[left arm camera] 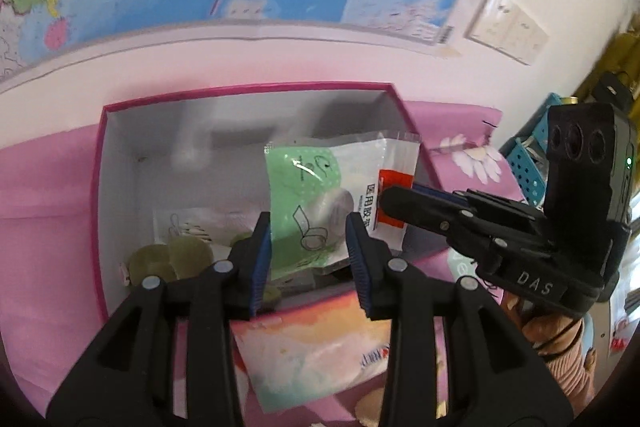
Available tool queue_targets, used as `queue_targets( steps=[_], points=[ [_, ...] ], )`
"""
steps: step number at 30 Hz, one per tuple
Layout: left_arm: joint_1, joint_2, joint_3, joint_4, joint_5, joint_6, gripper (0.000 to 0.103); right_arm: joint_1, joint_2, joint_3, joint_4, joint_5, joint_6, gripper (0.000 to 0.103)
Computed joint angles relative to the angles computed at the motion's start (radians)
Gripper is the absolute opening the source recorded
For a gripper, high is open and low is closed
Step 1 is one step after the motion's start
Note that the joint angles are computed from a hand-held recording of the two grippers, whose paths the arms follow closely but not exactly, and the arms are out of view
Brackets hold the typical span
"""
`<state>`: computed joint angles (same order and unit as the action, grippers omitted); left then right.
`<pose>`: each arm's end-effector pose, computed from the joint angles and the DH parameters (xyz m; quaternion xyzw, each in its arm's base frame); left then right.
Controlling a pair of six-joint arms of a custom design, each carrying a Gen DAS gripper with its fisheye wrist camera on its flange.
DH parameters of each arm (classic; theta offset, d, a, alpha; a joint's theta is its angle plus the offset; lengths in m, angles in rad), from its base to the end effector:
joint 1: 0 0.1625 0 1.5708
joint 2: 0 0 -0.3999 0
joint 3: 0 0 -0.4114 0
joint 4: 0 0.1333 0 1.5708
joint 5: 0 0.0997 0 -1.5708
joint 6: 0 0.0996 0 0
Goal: Organize soft objects
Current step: 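Carry the cotton pad bag into the pink box and open the right gripper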
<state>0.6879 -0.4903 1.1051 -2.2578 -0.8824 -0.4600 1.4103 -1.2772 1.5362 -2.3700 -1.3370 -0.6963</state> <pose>-0.4885 -0.6559 0.0440 0.1855 0.9223 -0.2364 0.2429 0.0507 -0.6654 0.4081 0.2834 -0.9148 0.2878 0.0078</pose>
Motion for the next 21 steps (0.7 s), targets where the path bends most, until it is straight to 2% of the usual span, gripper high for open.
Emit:
queue_targets(
  steps=[4, 8, 10, 11, 15, 21],
  points=[
    [0.016, 0.039, -0.077, 0.091, 0.015, -0.047, 0.038, 0.013, 0.055, -0.046, -0.013, -0.04, 0.043, 0.01],
    [0.03, 0.082, -0.168, 0.221, 0.054, -0.139, 0.042, 0.023, 0.1, -0.079, -0.047, -0.078, 0.098, 0.014],
    [0.034, 0.087, -0.179, 0.241, 0.068, -0.167, 0.042, 0.027, 0.112, -0.086, -0.068, -0.092, 0.134, 0.029],
    [0.037, 0.083, -0.173, 0.237, 0.069, -0.179, 0.042, 0.024, 0.113, -0.088, -0.074, -0.083, 0.154, 0.041],
    [0.032, 0.053, -0.11, 0.16, 0.085, -0.17, 0.042, 0.021, 0.093, -0.056, -0.125, -0.074, 0.143, 0.043],
    [0.0, -0.019, 0.044, -0.025, 0.084, -0.06, 0.043, 0.01, 0.043, 0.001, -0.138, -0.066, 0.085, 0.043]
  ],
)
